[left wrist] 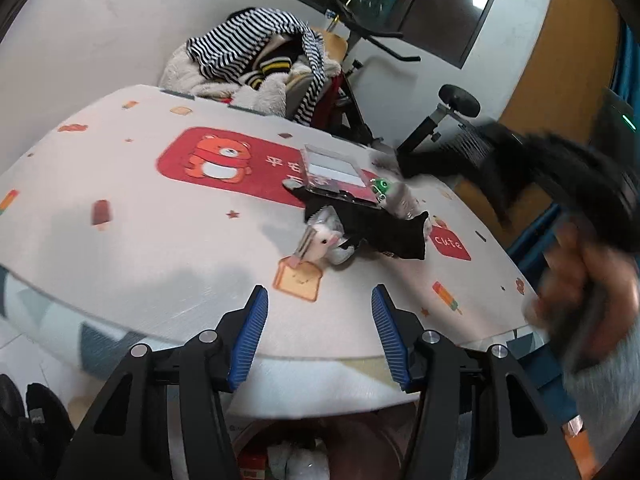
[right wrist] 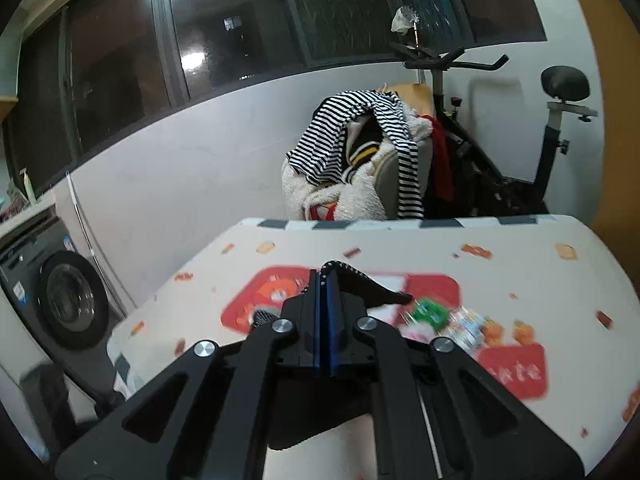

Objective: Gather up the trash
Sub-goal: 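Grasp the black sock with the right gripper while the left gripper grasps a white tissue, then lower the tissue into the bucket with the left gripper while the right gripper drops the sock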

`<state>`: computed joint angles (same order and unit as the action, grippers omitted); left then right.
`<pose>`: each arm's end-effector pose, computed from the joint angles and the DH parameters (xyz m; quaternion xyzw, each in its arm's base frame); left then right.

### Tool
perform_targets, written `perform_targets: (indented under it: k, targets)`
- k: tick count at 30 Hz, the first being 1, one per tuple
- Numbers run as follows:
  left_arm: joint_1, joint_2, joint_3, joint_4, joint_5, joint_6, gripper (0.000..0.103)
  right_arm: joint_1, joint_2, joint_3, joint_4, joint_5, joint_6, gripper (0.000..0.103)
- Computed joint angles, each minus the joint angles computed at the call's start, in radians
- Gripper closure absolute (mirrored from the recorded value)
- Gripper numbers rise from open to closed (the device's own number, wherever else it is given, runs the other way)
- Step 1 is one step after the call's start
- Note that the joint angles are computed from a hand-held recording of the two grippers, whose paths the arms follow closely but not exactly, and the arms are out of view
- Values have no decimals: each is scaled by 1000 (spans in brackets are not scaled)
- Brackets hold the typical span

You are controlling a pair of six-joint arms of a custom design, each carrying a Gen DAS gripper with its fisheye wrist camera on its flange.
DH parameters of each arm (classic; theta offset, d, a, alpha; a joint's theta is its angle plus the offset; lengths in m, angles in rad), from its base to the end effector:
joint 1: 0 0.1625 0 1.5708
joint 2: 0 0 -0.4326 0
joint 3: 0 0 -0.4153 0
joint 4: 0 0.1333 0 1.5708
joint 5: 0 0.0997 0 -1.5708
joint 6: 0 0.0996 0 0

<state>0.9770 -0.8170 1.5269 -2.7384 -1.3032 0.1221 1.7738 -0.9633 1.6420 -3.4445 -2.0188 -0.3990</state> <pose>-0.2834 -0.7051 0.1651 0.3098 0.9146 -0.2490 0.0738 0.2275 -0.6579 0.3168 0.1196 -0.8069 0.5279 0.2364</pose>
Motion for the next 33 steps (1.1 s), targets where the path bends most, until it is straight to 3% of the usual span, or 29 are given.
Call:
perform_targets:
  k: [7, 12, 14, 16, 17, 22, 33]
  targets:
    - [14, 129, -182, 105, 14, -46, 50, -16, -83, 214, -124, -50, 103, 96]
    - [10, 193, -273, 146, 54, -37, 53, -22, -114, 277, -113, -78, 128, 96]
    - [7, 209, -293, 166, 54, -7, 60, -23, -123, 292, -117, -75, 132, 96]
    - [7, 223, -313, 198, 66, -3, 78, -21, -125, 300, -121, -71, 141, 96]
    - [8, 227, -318, 196, 67, -3, 81, -21, -127, 304, -124, -69, 144, 96]
    - [-9, 179, -277, 200, 62, 33, 85, -5, -136, 324, -145, -61, 135, 96]
    - [-82, -17, -79, 264, 158, 20, 85, 45, -162, 366, -166, -49, 137, 96]
